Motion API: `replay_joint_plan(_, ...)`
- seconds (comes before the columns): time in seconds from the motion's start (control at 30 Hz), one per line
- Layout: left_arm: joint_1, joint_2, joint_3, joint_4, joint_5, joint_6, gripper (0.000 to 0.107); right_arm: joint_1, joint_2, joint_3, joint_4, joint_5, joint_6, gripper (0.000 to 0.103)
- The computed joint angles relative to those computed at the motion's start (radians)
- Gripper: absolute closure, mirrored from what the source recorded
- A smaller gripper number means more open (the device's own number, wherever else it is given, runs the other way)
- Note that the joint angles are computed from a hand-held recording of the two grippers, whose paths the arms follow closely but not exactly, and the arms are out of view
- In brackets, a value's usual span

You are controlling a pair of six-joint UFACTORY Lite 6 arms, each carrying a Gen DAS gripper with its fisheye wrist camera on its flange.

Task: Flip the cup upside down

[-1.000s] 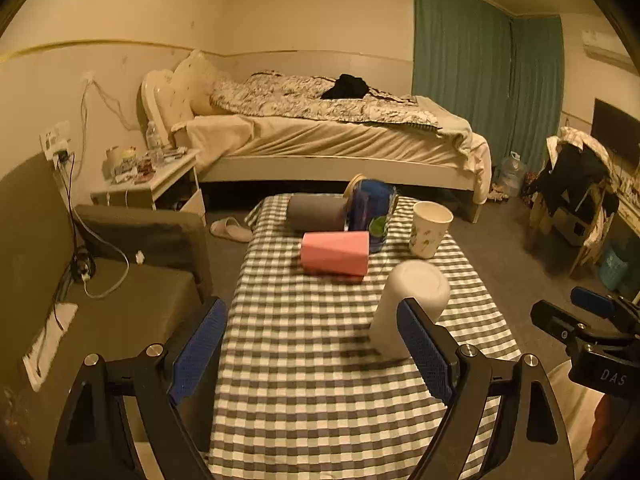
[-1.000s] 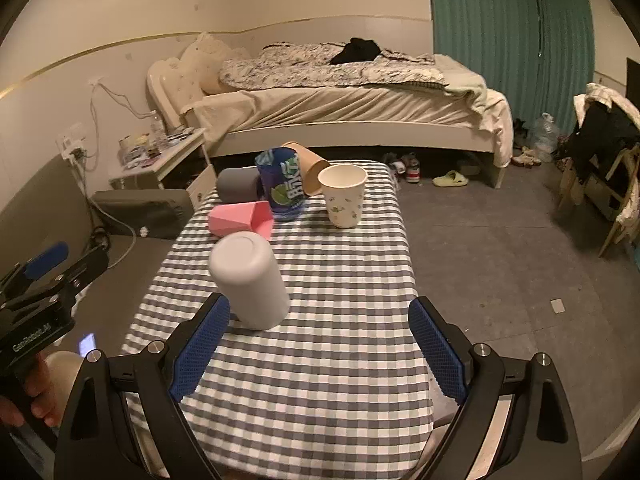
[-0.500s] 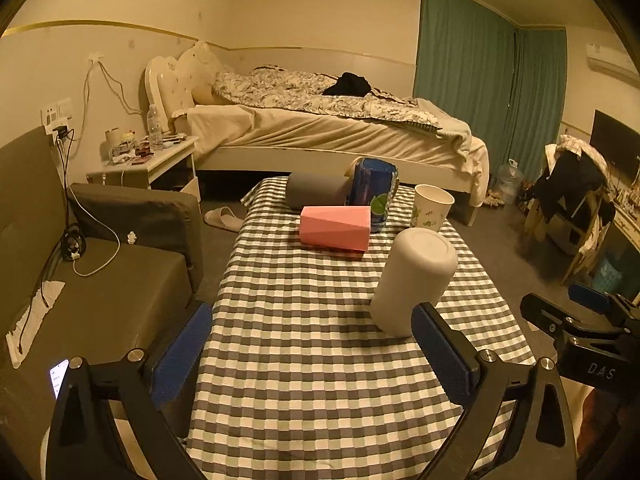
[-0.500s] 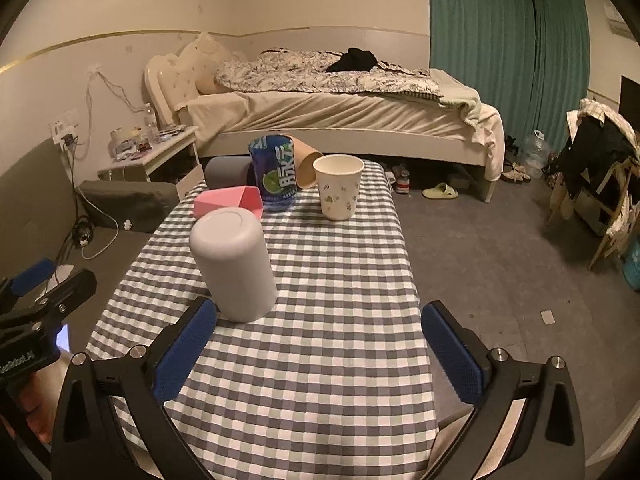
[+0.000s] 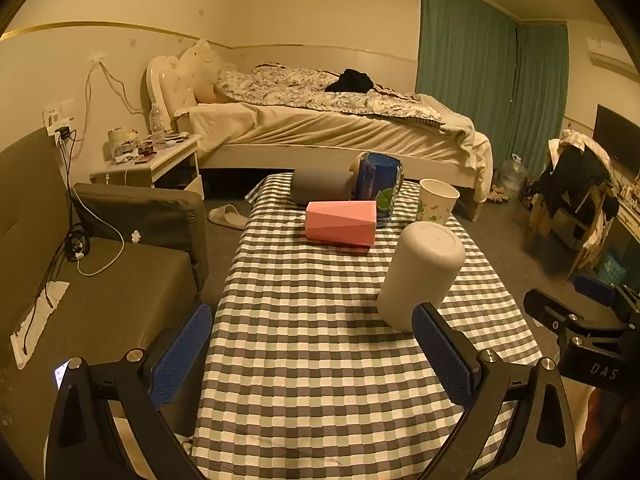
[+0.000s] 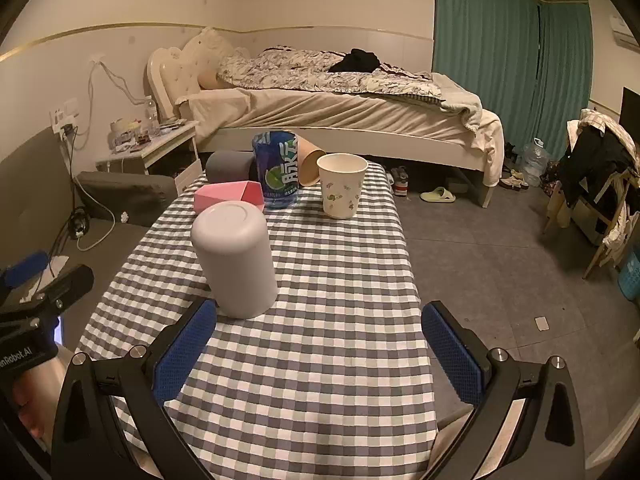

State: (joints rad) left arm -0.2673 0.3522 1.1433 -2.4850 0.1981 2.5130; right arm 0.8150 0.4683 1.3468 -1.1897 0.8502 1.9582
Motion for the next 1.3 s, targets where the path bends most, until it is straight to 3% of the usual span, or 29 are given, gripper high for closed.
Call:
replay_joint_plan(0.3,-0.011,-0.015,-0.024,-0.14,0.016,0.15,0.004,0.004,0.007,0.012,0.019,0.015,-0.017,0.0)
replay_joint_plan(1.3,0.007,-0.01,-0.019,-0.089,0.017,0.088,0.004,0.013,0.022,0.037,0.041,0.029,-0.056,0.0)
